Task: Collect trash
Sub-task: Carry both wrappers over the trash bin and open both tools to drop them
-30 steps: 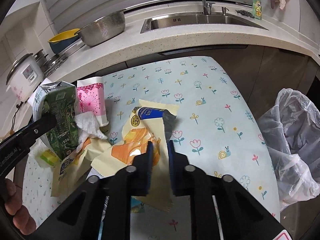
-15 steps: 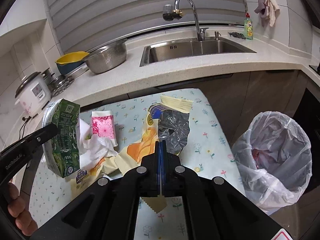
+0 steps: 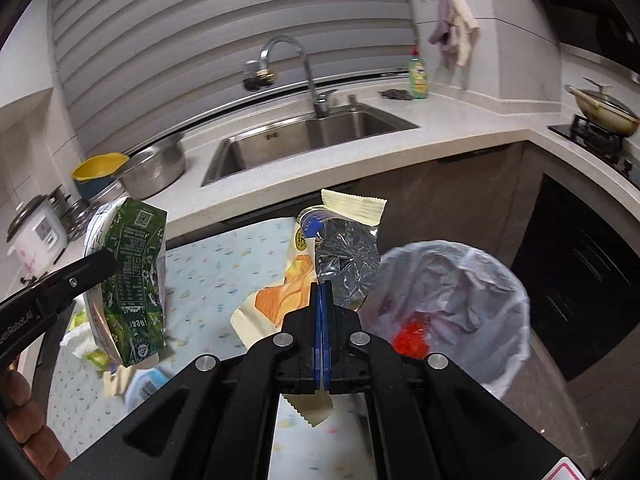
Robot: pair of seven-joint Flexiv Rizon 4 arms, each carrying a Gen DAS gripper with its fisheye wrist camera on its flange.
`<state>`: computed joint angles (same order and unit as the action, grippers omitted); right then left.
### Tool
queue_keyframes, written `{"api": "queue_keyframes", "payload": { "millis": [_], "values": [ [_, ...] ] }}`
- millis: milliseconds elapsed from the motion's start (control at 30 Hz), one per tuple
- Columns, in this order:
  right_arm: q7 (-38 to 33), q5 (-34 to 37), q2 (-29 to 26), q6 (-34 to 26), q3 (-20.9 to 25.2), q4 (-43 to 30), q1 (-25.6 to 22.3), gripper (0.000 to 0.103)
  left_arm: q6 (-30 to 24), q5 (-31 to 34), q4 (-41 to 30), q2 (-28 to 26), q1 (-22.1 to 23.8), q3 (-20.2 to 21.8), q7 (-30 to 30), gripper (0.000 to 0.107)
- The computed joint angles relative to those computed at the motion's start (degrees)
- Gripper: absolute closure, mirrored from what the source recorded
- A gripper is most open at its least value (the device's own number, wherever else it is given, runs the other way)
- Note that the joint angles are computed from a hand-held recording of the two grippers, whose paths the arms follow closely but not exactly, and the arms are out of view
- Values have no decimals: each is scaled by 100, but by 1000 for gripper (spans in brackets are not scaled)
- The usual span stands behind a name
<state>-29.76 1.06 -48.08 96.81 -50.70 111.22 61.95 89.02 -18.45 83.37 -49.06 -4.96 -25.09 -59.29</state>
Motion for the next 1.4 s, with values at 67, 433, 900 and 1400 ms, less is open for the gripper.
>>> {"api": "queue_keyframes", "payload": {
  "millis": [67,433,900,1400],
  "values": [
    [-7,87,33,55,-89,232,22,102,-169,-3,-155,-105,-132,-70,41,98],
    [-170,454,47,211,97,774,-466,102,-1150,-284,-1377,-865,-1047,187,90,97],
    [-249,574,-46,343,712,702,-1175,102,-2011,-450,-2822,-1740,-1706,758,-201,67],
    [-255,556,-170,331,660,416,-1097,82,-1178,-165,-2330,-1456,-1554,1025,-733,35]
  ]
}}
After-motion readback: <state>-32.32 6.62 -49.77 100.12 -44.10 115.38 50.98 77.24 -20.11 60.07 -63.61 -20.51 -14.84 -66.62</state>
